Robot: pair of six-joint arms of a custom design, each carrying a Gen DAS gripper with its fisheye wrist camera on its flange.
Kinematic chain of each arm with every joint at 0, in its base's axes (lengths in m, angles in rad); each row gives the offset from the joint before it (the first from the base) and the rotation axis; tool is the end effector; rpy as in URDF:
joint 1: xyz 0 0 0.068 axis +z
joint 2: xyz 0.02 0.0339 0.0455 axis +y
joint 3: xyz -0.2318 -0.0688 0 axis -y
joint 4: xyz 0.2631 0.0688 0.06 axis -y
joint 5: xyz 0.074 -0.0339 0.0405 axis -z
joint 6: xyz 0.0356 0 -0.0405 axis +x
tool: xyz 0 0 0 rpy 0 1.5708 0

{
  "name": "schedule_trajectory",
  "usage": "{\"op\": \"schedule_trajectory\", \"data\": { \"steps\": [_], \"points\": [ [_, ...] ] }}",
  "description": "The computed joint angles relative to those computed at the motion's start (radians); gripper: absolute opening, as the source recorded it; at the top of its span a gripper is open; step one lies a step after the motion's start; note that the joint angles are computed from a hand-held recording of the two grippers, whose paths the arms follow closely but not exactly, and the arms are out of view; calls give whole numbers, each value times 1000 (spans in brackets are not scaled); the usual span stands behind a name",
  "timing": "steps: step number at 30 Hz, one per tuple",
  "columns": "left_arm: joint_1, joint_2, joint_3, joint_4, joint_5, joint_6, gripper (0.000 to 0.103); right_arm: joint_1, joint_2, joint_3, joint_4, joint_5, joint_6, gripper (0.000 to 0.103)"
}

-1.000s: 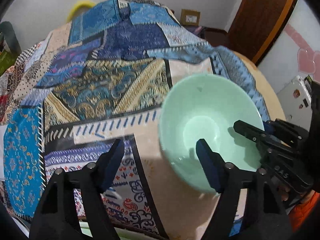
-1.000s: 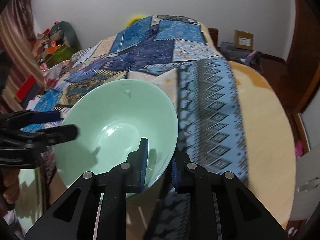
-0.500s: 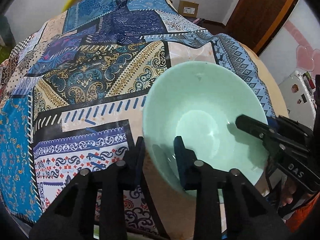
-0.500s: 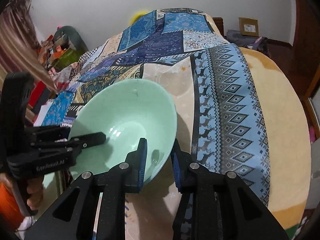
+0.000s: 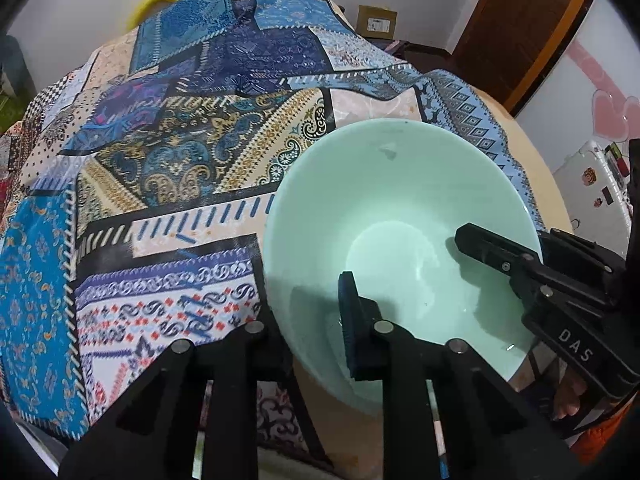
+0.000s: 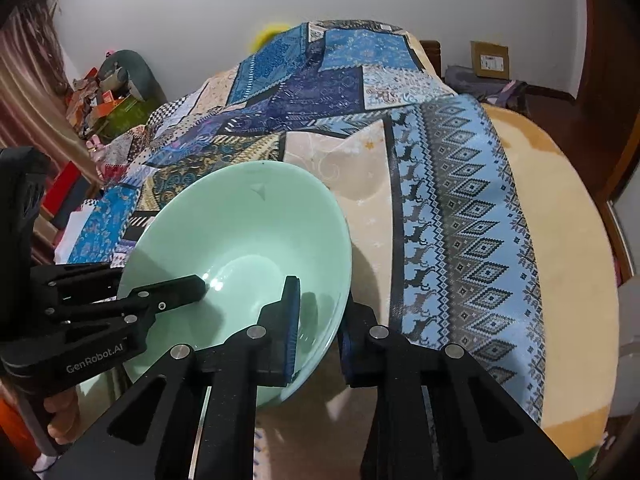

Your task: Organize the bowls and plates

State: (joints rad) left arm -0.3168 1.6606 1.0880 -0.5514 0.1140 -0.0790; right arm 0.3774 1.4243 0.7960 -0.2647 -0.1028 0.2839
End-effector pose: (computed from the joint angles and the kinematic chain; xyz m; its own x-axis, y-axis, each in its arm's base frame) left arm 0.3234 -0.1103 0.1536 -0.8824 0.2068 -0.4226 0.2875 0.9480 -0.1364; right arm 0.2802 0.1150 0.1515 -0.8146 -0.0232 -0.5796 -0.2065 0.9453 0.2524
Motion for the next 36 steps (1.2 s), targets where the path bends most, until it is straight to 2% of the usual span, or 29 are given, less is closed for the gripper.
{"op": "schedule_trajectory", "data": {
  "steps": [10,19,28,36],
  "points": [
    [6,-243,-92,-75,-1,-1,19,87,-191,-29,-95,85,52,16],
    [43,-490,-154,-194,17,11,19,207,-312,-11,-178,185,113,16],
    [161,-732,-198,-349,65,69,19,380,-335,32,-213,302,187,16],
    [386,-889,-218,-491,167,210,19,521,-258,105,-209,384,237,16]
  ]
}}
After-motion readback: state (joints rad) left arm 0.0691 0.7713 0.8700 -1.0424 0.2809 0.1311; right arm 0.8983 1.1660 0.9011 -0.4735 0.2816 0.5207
